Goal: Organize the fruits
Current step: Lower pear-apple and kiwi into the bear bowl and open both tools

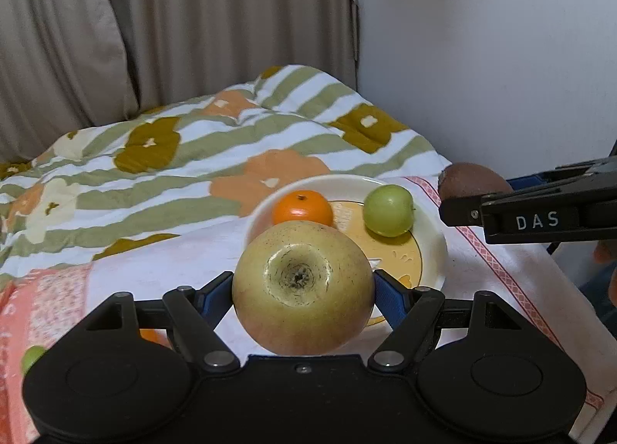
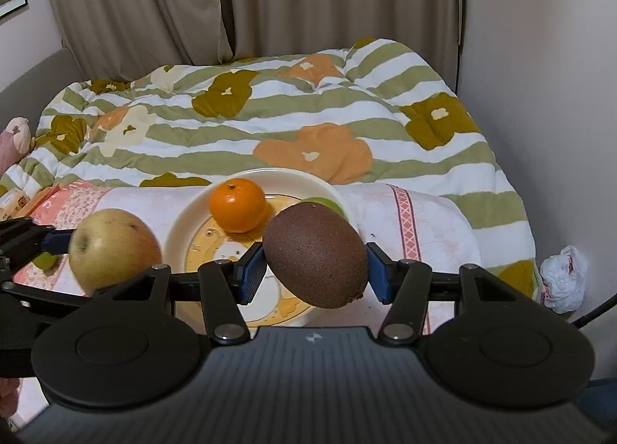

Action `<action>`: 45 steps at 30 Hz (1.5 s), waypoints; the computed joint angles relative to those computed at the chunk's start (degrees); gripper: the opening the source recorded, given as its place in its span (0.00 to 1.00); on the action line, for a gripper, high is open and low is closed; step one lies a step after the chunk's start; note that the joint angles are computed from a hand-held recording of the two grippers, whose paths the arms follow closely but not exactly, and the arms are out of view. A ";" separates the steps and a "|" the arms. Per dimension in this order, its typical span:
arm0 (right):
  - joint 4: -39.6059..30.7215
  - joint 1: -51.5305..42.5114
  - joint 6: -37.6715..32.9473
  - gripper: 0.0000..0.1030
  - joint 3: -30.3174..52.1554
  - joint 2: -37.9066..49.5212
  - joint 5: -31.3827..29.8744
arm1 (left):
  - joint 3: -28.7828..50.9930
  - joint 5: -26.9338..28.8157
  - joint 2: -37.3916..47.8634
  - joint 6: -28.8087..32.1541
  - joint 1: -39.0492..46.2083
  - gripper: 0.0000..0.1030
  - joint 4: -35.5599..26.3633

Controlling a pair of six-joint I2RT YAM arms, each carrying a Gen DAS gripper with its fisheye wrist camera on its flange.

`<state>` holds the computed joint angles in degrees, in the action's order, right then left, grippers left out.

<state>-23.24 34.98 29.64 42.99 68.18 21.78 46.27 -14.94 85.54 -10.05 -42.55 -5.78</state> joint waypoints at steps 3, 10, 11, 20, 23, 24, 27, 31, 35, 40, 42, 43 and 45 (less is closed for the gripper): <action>2.35 -2.98 -1.57 0.68 -1.05 0.90 -2.45 | 1.95 0.44 4.30 0.44 -0.58 0.77 1.22; 7.40 -8.26 -4.10 0.68 -2.88 3.71 -7.47 | 7.15 0.89 13.53 1.61 -1.80 0.77 1.58; 7.70 -8.76 -4.47 0.68 -3.17 3.73 -7.95 | 7.70 1.03 14.37 1.71 -1.81 0.77 1.46; 9.01 -10.65 -5.24 0.68 -3.03 5.84 -10.63 | 11.76 0.85 18.50 3.28 -2.12 0.78 -1.44; 9.04 -10.55 -5.20 0.68 -2.97 5.94 -10.47 | 13.10 0.95 19.32 4.21 -2.09 0.79 -2.67; 9.15 -10.56 -5.09 0.68 -3.07 5.87 -10.52 | 12.68 0.68 18.79 4.58 -2.19 0.83 -2.11; 9.29 -10.52 -5.12 0.68 -2.90 6.17 -10.69 | 10.12 -0.33 15.59 5.69 -2.46 0.99 0.45; 9.49 -10.02 -4.35 0.68 -2.09 7.38 -11.48 | 8.62 0.08 12.33 5.28 -2.32 0.99 -0.79; 9.81 -8.88 -4.16 0.68 -0.50 9.90 -12.52 | 5.96 0.08 7.70 3.74 -1.59 0.99 -2.04; 11.12 -7.62 -3.00 0.68 1.18 13.80 -12.67 | 3.47 -1.60 3.59 4.09 -1.10 1.00 -3.49; 11.59 -7.72 -2.74 0.68 1.59 14.97 -12.98 | 2.70 -2.41 2.57 3.94 -0.85 1.00 -3.78; 11.74 -7.81 -2.58 0.68 1.62 15.33 -13.18 | 2.26 -2.60 2.09 3.58 -0.67 1.00 -3.87; 11.80 -8.21 -2.54 0.68 1.77 16.04 -13.83 | 1.59 -2.37 1.28 2.79 0.00 1.00 -4.08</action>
